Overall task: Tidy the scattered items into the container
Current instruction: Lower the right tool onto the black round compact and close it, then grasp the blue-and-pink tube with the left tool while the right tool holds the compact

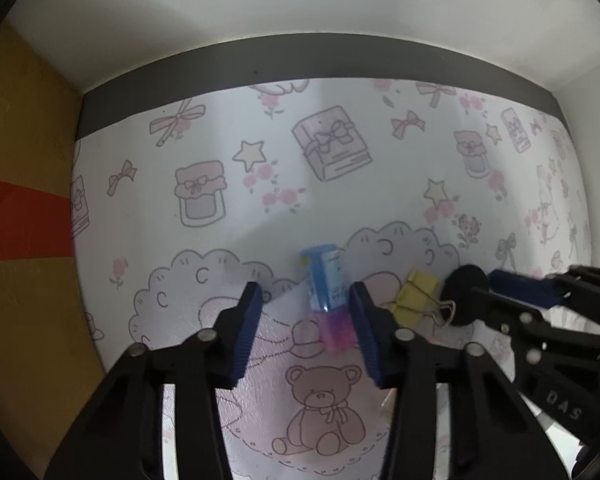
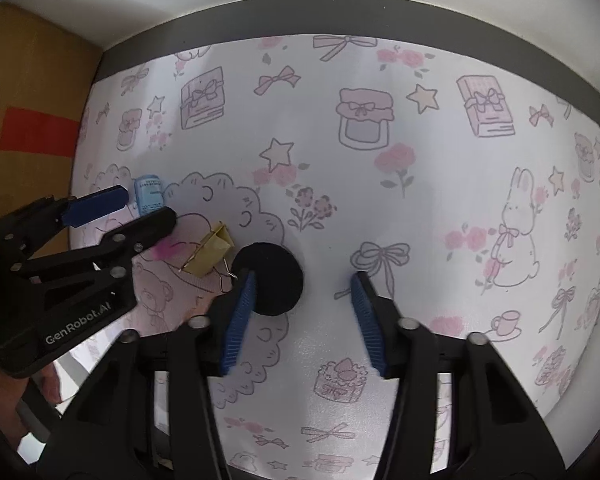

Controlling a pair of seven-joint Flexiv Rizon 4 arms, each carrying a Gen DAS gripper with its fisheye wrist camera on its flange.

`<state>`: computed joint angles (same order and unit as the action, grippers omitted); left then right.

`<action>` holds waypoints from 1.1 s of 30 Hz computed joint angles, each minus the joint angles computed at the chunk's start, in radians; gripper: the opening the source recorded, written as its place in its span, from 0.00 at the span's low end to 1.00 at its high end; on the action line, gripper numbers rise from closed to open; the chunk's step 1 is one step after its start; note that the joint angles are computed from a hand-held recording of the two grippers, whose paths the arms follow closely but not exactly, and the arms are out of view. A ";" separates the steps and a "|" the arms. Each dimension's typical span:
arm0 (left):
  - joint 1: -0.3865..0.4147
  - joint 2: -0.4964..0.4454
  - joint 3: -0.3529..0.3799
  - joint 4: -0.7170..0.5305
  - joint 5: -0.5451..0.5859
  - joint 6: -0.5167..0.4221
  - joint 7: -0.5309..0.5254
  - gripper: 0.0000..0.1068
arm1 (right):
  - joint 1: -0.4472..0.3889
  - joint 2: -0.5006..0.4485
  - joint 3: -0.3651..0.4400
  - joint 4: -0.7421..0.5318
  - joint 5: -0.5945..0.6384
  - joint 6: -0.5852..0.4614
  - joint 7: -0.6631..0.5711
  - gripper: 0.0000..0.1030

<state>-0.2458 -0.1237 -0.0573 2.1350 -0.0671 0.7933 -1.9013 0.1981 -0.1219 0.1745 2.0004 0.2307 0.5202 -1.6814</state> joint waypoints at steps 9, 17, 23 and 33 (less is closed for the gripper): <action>0.004 0.023 -0.013 0.059 -0.136 0.047 0.103 0.18 | 0.004 0.003 0.002 -0.023 0.023 -0.023 0.015 0.10; 0.005 0.058 -0.008 0.047 -0.132 0.049 0.115 0.18 | -0.004 0.036 -0.007 -0.041 0.027 -0.014 0.017 0.07; 0.006 0.100 -0.006 0.029 -0.117 0.032 0.107 0.18 | 0.000 0.056 -0.008 -0.059 0.014 0.001 0.023 0.07; -0.013 0.235 -0.012 0.071 -0.087 0.020 0.062 0.18 | 0.013 0.164 -0.011 -0.033 -0.005 -0.004 0.043 0.06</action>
